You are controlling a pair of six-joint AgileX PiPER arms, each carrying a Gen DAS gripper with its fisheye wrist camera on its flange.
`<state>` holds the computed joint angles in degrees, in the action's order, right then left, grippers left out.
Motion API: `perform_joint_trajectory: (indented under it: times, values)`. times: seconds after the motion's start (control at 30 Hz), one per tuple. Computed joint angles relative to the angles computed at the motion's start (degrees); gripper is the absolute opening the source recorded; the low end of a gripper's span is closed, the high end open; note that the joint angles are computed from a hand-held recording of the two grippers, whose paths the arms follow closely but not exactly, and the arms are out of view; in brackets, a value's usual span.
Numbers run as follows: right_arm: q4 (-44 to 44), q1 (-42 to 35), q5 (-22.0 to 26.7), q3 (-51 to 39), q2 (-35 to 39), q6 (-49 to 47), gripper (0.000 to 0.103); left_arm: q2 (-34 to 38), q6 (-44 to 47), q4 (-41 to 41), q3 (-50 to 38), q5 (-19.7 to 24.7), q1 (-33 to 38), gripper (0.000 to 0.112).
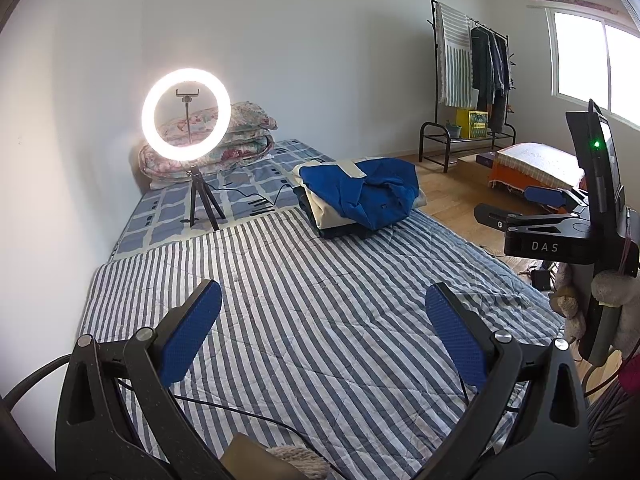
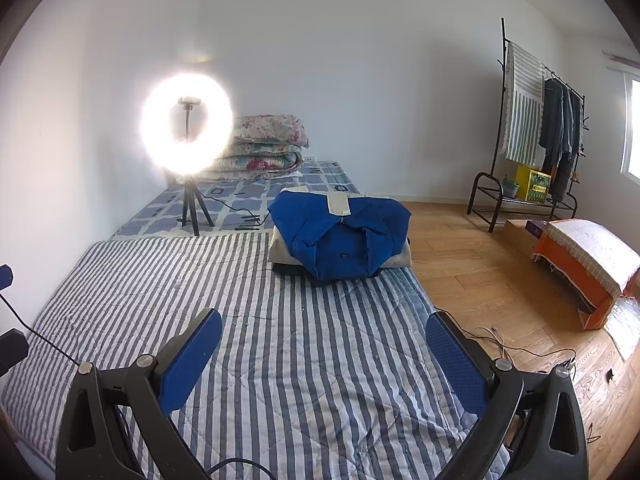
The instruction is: Fold large clothes
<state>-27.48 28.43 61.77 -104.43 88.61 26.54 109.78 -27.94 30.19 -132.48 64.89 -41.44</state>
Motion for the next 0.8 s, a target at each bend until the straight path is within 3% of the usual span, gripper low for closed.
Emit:
perform_joint_trajectory:
  times: [0.8]
  values:
    - [-0.3,0.5,0.1,-0.1,0.4,0.0,0.103,0.8,0.4,-0.6,-1.6,0.5,-0.3,0.103]
